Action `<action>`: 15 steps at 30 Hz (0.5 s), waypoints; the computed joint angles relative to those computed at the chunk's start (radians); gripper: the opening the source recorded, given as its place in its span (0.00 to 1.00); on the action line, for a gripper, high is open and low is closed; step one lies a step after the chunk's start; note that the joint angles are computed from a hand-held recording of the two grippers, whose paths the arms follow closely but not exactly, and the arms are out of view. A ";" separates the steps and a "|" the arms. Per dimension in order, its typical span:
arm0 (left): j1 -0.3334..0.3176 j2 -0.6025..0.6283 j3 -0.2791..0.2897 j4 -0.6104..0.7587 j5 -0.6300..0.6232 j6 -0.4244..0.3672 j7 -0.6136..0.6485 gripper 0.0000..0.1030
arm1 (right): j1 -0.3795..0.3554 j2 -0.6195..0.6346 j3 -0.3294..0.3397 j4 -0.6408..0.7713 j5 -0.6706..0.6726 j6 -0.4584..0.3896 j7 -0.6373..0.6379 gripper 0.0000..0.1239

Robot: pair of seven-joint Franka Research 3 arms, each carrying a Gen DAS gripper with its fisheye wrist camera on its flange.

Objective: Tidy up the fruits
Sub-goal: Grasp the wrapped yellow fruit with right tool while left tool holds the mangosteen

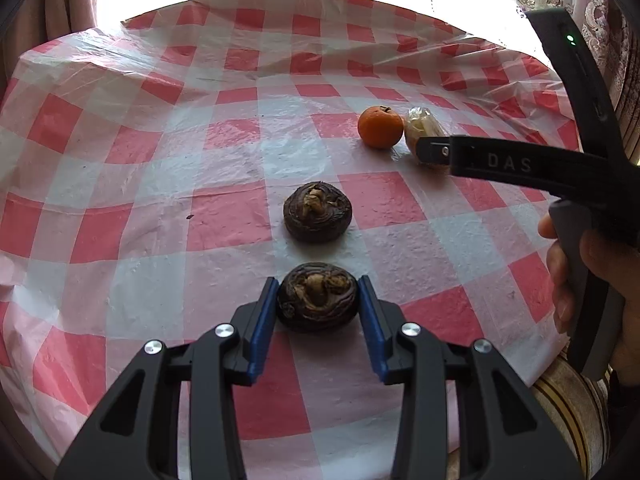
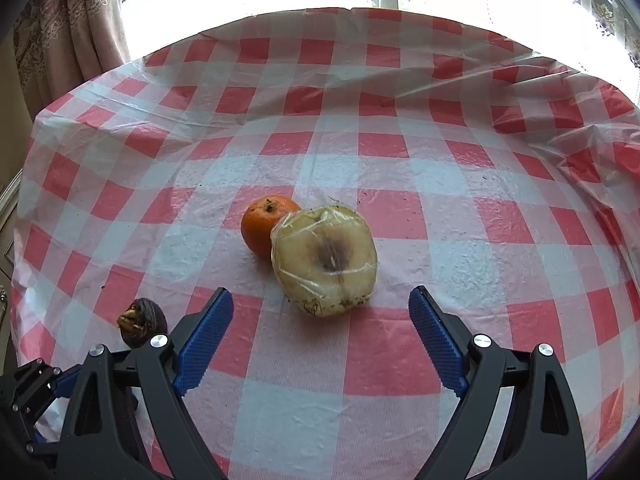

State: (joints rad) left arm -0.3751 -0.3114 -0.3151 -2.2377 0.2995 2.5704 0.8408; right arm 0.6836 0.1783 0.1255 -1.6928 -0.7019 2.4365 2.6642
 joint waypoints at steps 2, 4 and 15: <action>0.000 0.000 0.000 -0.001 0.002 0.002 0.001 0.39 | -0.003 0.020 -0.004 0.026 0.006 0.002 -0.009 0.70; 0.000 0.001 -0.001 0.000 0.003 0.000 -0.003 0.39 | -0.001 0.042 -0.010 0.055 0.012 -0.004 -0.026 0.70; -0.001 0.001 -0.001 -0.001 0.008 0.003 -0.005 0.39 | -0.011 0.076 -0.041 0.058 0.128 0.059 -0.100 0.50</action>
State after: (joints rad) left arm -0.3759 -0.3099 -0.3158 -2.2383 0.3071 2.5730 0.8358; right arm 0.6731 0.2541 0.0850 -1.6346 -0.5737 2.4951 2.5640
